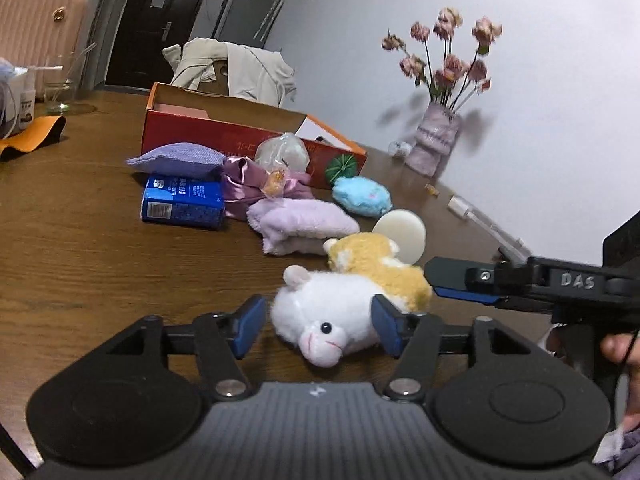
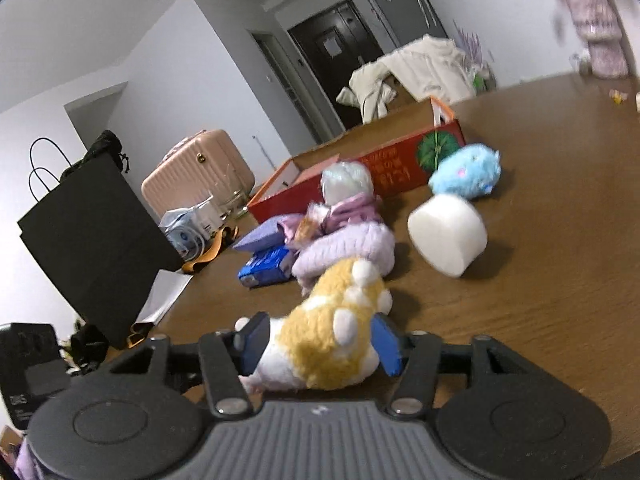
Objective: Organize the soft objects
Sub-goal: 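Grasp the white plush sheep with the left gripper while the right grasps the yellow plush, then carry the sheep into the box with the left gripper while the right drops the yellow plush in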
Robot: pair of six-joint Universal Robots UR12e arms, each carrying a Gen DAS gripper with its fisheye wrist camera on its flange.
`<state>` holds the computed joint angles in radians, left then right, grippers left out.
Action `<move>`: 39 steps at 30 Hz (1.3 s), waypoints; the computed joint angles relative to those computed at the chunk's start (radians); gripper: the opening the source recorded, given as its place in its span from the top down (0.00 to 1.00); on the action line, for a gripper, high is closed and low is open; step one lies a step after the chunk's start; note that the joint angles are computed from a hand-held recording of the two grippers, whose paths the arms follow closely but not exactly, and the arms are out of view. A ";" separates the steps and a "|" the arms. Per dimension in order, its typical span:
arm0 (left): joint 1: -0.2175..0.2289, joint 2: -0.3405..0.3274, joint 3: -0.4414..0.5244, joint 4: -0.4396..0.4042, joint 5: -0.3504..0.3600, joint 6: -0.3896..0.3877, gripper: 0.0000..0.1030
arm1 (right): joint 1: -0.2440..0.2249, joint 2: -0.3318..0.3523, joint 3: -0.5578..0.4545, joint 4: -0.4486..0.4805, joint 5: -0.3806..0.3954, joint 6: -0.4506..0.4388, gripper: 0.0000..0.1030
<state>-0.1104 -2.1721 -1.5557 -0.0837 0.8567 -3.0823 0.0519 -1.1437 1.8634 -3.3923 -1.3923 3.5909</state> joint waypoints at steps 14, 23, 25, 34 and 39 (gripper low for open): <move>-0.002 -0.018 0.031 -0.074 -0.034 -0.028 0.55 | 0.009 0.043 -0.051 0.058 -0.003 0.026 0.50; -0.008 -0.031 0.074 0.002 -0.072 -0.080 0.58 | 0.002 0.018 -0.058 0.018 -0.024 -0.016 0.52; -0.014 -0.057 0.133 0.031 -0.092 -0.119 0.58 | -0.014 0.020 -0.092 -0.001 -0.018 -0.060 0.52; -0.093 -0.348 0.741 -0.203 0.006 -0.193 0.58 | -0.123 0.176 -0.467 0.240 0.084 -0.167 0.53; -0.123 -0.532 1.102 -0.521 0.104 -0.177 0.58 | -0.146 0.289 -0.665 0.463 0.095 -0.184 0.53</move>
<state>-0.2333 -2.7039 -0.4540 -0.6043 0.9611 -3.2590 -0.0942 -0.8542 1.1989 -2.9289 -1.2969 3.4066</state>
